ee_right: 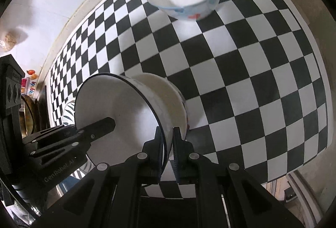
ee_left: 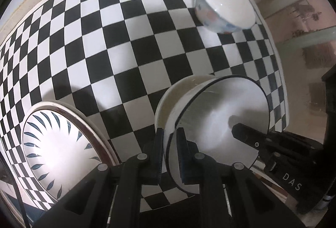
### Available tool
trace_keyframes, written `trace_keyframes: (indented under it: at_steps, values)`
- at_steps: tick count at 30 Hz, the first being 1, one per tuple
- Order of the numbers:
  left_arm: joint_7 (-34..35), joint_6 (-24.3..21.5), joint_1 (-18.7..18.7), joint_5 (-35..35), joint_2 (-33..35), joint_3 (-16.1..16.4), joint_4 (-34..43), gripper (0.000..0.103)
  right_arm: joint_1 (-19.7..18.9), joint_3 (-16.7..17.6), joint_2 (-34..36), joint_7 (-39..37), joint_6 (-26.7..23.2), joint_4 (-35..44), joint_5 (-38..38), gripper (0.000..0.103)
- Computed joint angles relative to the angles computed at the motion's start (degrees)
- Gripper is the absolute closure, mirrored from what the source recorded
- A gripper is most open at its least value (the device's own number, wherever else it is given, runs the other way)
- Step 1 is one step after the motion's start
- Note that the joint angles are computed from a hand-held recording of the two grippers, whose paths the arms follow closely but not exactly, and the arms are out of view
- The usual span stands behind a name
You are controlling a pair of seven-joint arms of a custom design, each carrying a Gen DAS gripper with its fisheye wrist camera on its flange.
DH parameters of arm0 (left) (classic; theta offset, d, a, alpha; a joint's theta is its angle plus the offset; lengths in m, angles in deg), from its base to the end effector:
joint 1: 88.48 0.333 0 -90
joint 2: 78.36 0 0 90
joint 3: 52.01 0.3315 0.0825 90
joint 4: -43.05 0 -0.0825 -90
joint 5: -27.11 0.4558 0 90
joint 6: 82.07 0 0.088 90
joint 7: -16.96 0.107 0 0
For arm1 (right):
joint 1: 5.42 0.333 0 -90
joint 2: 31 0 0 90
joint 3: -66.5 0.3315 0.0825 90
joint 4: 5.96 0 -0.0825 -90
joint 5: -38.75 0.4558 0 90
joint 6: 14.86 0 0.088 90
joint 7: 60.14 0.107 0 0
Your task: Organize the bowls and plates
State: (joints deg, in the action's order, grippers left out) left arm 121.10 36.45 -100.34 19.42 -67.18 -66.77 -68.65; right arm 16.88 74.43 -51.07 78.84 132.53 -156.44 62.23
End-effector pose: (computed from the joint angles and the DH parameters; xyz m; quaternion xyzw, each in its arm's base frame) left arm 0.5821 -0.2949 0.3555 0.4469 -0.8900 0.0240 0.0865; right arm 0.4183 0.2331 0.3612 -0.4402 0.8789 0.0956 0.1568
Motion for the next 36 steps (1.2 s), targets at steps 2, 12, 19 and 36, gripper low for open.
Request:
trace_keyframes:
  at_steps: [2, 12, 19, 36]
  values:
    - [-0.4, 0.8, -0.4, 0.9, 0.1, -0.1, -0.3, 0.093, -0.1, -0.1, 0.7, -0.5, -0.3, 0.3, -0.4, 0.093]
    - [-3.1, 4.4, -2.9, 9.8, -1.3, -0.3, -2.5, 0.093, -1.4, 0.7, 2.2, 0.9, -4.1, 3.1, -4.2, 0.083]
    - [-4.1, 4.4, -2.9, 8.9, -0.6, -0.4, -1.8, 0.093, -1.8, 1.0, 3.1, 2.0, -6.3, 4.8, -7.6, 0.092]
    - [-5.9, 4.1, -2.8, 8.4, -2.6, -0.2, -3.2, 0.093, -1.4, 1.3, 4.3, 2.8, -7.5, 6.1, -10.4, 0.094]
